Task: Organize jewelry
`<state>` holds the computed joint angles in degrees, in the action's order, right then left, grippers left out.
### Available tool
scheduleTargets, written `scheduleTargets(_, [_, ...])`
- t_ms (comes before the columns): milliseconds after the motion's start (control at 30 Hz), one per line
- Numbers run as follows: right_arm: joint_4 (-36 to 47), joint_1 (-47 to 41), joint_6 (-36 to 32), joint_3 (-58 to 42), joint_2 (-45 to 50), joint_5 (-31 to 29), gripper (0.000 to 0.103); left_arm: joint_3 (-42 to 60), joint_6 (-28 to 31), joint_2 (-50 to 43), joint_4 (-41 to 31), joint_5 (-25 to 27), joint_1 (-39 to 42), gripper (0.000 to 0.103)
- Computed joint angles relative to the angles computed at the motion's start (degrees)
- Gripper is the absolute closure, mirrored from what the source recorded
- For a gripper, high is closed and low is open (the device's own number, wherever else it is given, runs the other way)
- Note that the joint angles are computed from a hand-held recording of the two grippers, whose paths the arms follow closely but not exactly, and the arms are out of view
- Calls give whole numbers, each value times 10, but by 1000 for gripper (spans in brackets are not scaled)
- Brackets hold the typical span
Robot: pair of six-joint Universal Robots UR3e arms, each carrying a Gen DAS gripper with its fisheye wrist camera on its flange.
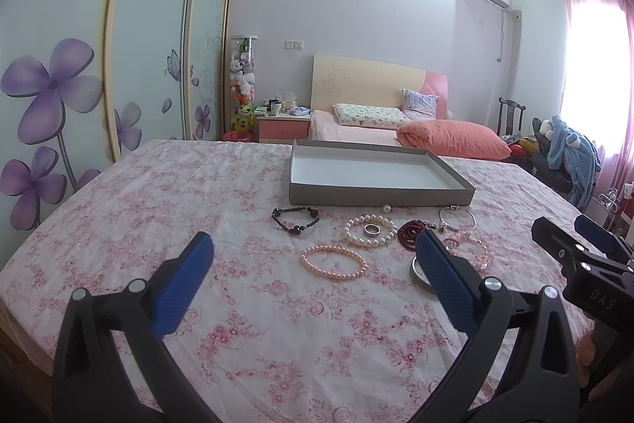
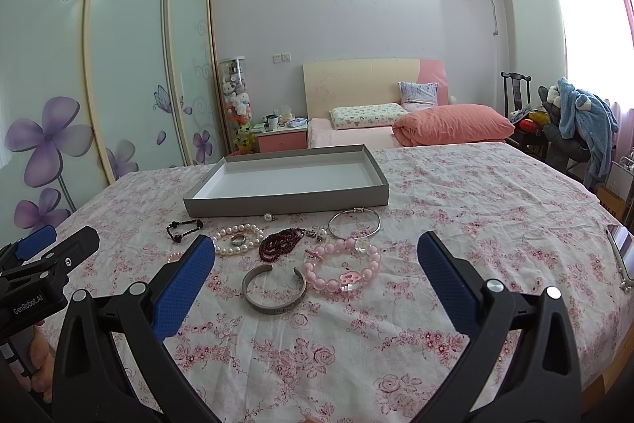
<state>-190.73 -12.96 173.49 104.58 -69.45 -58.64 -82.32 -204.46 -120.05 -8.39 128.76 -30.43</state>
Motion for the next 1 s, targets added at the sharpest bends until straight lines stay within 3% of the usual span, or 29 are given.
scheduleTargets(1000, [8,1,-3,-1,3,-5,2,-3,-12,8,-18,2,-6,4])
